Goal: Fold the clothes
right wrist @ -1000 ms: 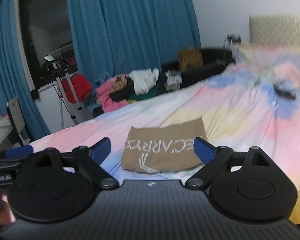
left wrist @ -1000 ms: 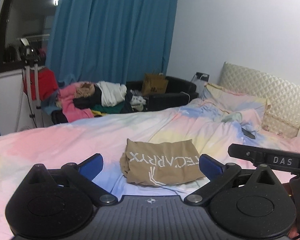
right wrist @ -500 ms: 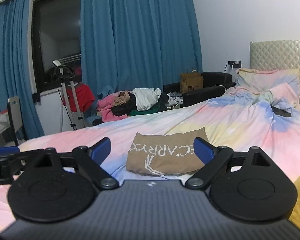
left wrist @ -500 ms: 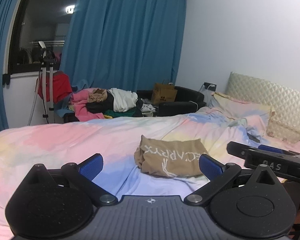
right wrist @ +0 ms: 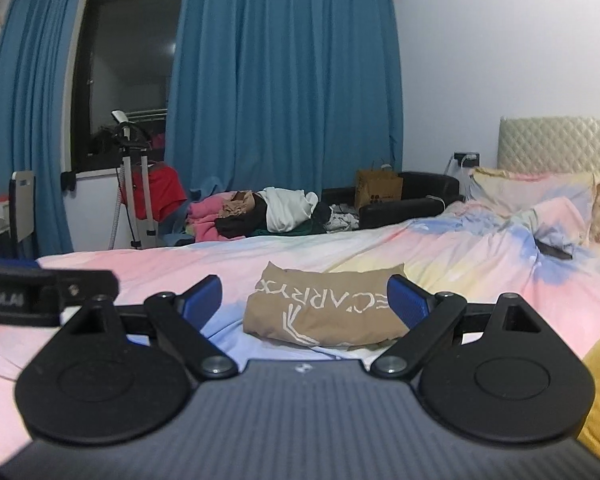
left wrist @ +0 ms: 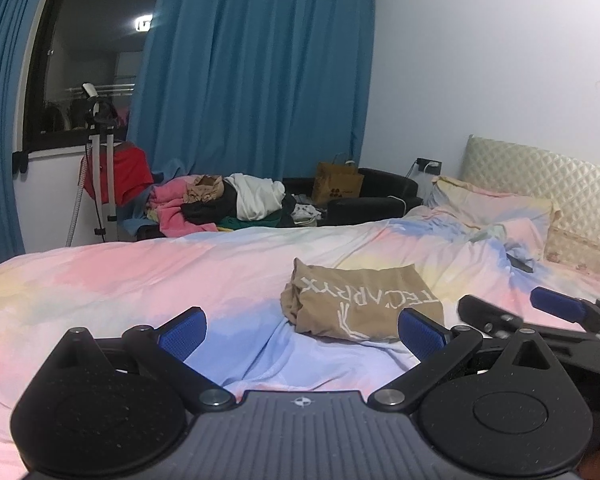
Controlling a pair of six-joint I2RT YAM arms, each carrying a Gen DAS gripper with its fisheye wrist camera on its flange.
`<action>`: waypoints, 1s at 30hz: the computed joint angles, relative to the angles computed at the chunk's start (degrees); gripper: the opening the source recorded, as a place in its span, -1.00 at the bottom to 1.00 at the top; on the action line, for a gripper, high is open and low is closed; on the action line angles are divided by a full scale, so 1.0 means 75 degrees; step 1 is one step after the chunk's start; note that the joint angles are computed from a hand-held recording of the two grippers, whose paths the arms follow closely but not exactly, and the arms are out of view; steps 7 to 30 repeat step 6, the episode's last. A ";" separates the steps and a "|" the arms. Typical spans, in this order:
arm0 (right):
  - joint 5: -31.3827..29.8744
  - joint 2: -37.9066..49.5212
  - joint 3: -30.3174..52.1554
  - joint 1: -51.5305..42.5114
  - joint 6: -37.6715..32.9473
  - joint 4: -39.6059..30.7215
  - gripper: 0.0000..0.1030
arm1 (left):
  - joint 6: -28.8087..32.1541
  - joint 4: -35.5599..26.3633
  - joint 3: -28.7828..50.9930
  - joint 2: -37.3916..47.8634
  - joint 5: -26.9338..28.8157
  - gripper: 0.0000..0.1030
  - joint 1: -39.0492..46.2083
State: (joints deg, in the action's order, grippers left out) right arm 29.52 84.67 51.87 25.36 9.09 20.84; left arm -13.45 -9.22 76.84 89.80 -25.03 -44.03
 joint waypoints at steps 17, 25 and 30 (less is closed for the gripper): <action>0.0136 -0.0054 -0.0044 0.0021 0.0114 -0.0077 0.77 | 0.0010 0.0033 -0.0133 -0.0102 0.0071 0.99 0.0080; 0.0136 -0.0054 -0.0044 0.0021 0.0114 -0.0077 0.77 | 0.0010 0.0033 -0.0133 -0.0102 0.0071 0.99 0.0080; 0.0136 -0.0054 -0.0044 0.0021 0.0114 -0.0077 0.77 | 0.0010 0.0033 -0.0133 -0.0102 0.0071 0.99 0.0080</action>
